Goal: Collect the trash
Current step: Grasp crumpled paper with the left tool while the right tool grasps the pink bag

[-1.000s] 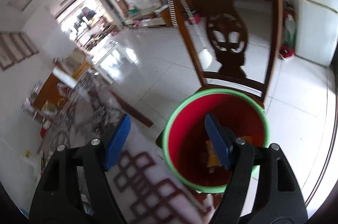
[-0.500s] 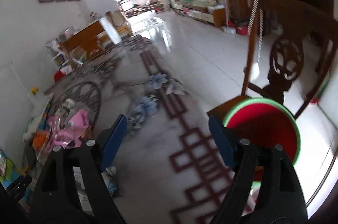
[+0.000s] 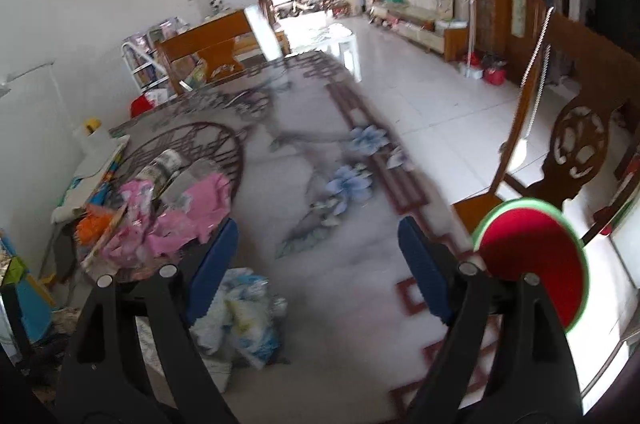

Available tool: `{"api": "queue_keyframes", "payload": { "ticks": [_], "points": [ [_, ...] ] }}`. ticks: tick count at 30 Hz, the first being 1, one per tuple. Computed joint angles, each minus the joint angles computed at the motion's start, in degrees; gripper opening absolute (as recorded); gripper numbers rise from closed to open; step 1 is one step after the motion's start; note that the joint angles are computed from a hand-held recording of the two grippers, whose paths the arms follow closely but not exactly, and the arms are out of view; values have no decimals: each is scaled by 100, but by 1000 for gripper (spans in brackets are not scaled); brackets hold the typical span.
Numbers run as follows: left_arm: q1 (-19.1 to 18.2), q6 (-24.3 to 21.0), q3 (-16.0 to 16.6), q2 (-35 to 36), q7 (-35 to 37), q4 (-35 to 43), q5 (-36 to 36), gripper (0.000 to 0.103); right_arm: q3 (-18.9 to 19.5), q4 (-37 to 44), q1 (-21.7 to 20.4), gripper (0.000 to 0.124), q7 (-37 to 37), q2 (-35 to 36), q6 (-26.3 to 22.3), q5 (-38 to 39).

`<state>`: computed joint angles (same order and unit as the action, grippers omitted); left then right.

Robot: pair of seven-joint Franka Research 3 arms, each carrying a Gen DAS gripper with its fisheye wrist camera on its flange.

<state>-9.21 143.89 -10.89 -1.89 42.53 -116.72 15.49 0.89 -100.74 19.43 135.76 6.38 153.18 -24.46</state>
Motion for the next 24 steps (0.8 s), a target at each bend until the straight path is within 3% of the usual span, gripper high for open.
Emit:
{"api": "queue_keyframes", "payload": {
  "ticks": [3, 5, 9, 11, 17, 21, 24],
  "points": [
    [-30, 228, -2, -116, 219, -124, -204, 48, 60, 150, 57, 81, -190, 120, 36, 58],
    [-56, 512, 0, -205, 317, -256, -427, 46, 124, 240, 58, 81, -489, 222, 147, 431],
    [-35, 802, -85, -223, -45, -283, 157, 46, 541, 787, -235, 81, -1936, 739, 131, 2701],
    [-44, 858, -101, -200, -148, -253, 346, 46, 594, 1223, -229, 81, -2244, 1039, -196, 3205],
    [-91, 865, -107, -63, -80, -132, 695, 46, 479, 2531, 41, 91, -2535, 1934, -820, 3640],
    [-102, 943, -87, -63, -55, -178, 690, 46, 286, 3608, 234, 91, -2401, 2638, -1624, 3516],
    [-103, 933, -84, -42, -81, -178, 694, 46, 380, 3837, 147, 91, -2400, 2826, -1808, 3803]
  ]
}}
